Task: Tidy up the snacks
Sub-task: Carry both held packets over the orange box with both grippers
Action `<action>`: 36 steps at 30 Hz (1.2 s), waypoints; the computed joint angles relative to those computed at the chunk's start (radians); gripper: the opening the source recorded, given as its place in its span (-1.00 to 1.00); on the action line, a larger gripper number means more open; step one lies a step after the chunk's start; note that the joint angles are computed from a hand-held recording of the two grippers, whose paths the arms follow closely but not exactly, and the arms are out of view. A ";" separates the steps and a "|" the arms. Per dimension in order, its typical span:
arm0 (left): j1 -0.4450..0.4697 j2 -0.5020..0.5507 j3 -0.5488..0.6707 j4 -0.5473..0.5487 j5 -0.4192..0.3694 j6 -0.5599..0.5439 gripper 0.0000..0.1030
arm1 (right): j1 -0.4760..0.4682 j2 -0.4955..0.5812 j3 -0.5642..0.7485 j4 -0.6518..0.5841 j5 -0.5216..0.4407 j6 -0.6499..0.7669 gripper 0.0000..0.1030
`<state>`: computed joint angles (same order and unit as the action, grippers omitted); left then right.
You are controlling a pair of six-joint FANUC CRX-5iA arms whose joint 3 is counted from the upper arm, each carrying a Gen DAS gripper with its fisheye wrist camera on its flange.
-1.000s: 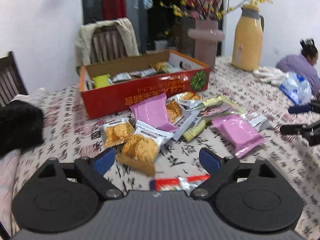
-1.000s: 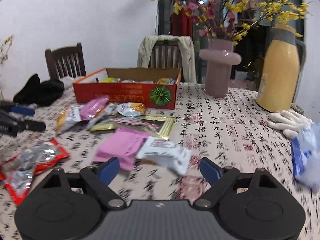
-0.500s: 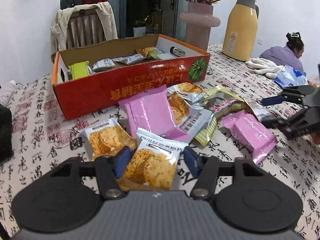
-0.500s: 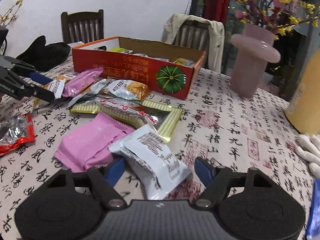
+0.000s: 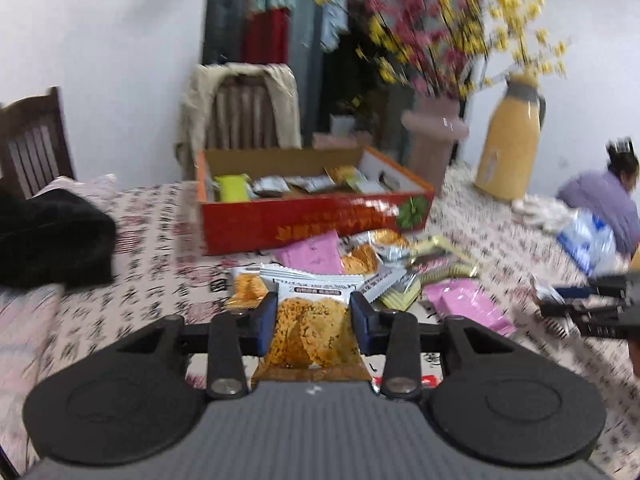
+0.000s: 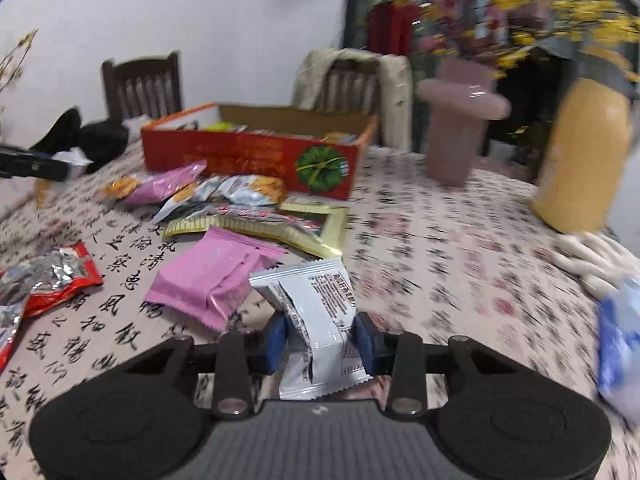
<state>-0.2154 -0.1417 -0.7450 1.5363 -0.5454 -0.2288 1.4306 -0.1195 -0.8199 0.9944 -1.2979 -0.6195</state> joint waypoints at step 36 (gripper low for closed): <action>-0.130 0.035 0.125 0.235 0.168 -0.056 -0.25 | -0.060 -0.098 0.027 0.294 -0.058 -0.026 -0.29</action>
